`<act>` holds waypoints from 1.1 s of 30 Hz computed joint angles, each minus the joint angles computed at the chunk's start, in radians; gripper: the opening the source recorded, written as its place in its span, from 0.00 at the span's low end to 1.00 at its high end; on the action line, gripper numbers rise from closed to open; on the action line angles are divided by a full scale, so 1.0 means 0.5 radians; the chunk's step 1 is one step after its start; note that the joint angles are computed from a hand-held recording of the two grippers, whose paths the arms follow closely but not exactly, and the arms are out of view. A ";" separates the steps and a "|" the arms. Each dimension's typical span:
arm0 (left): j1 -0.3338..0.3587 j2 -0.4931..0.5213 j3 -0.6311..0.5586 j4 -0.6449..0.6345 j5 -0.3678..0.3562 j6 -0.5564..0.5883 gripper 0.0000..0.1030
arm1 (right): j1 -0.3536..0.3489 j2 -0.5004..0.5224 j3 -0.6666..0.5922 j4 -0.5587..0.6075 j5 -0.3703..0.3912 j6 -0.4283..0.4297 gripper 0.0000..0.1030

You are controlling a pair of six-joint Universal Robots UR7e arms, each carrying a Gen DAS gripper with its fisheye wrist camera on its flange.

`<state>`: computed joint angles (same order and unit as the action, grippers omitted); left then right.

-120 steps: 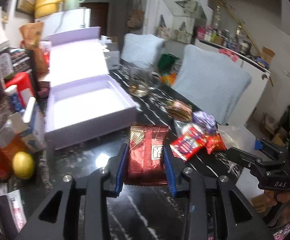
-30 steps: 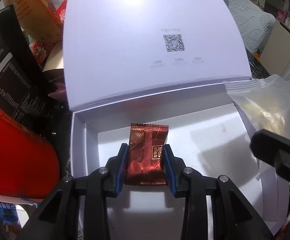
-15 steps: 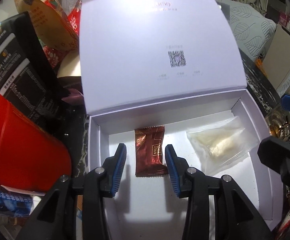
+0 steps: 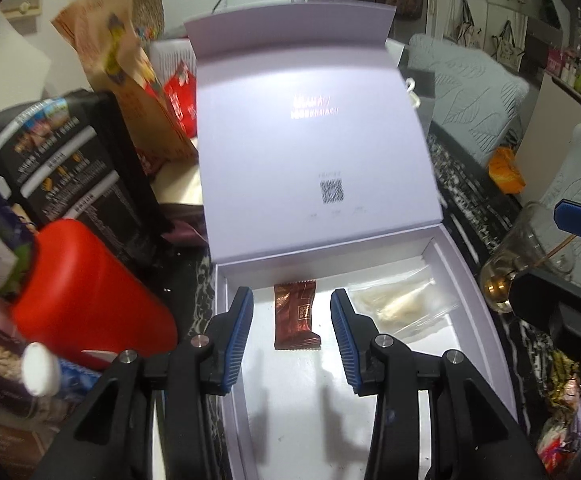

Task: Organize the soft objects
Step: 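Open both tools to drop the wrapper and zip bag into the box, then withdraw both tools from the box back toward the snack pile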

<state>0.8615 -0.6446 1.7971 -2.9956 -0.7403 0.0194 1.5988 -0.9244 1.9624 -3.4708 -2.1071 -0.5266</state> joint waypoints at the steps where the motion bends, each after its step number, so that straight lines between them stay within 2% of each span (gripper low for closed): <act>1: -0.006 0.007 0.008 -0.031 -0.002 0.007 0.39 | 0.011 -0.014 0.018 -0.022 -0.003 -0.002 0.88; 15: -0.234 -0.240 0.351 -0.299 0.009 0.039 0.39 | 0.184 -0.186 0.309 -0.407 -0.049 -0.078 0.89; 27: -0.441 -0.467 0.660 -0.416 -0.029 0.021 0.39 | 0.351 -0.341 0.617 -0.793 -0.126 -0.076 1.00; 29: -0.472 -0.501 0.709 -0.427 -0.046 0.004 0.42 | 0.387 -0.365 0.676 -0.852 -0.151 -0.083 1.00; 31: -0.501 -0.524 0.752 -0.467 -0.057 0.017 0.65 | 0.421 -0.372 0.725 -0.932 -0.187 -0.083 1.00; 33: -0.554 -0.517 0.821 -0.633 -0.030 0.091 0.76 | 0.451 -0.387 0.774 -0.975 -0.215 -0.083 1.00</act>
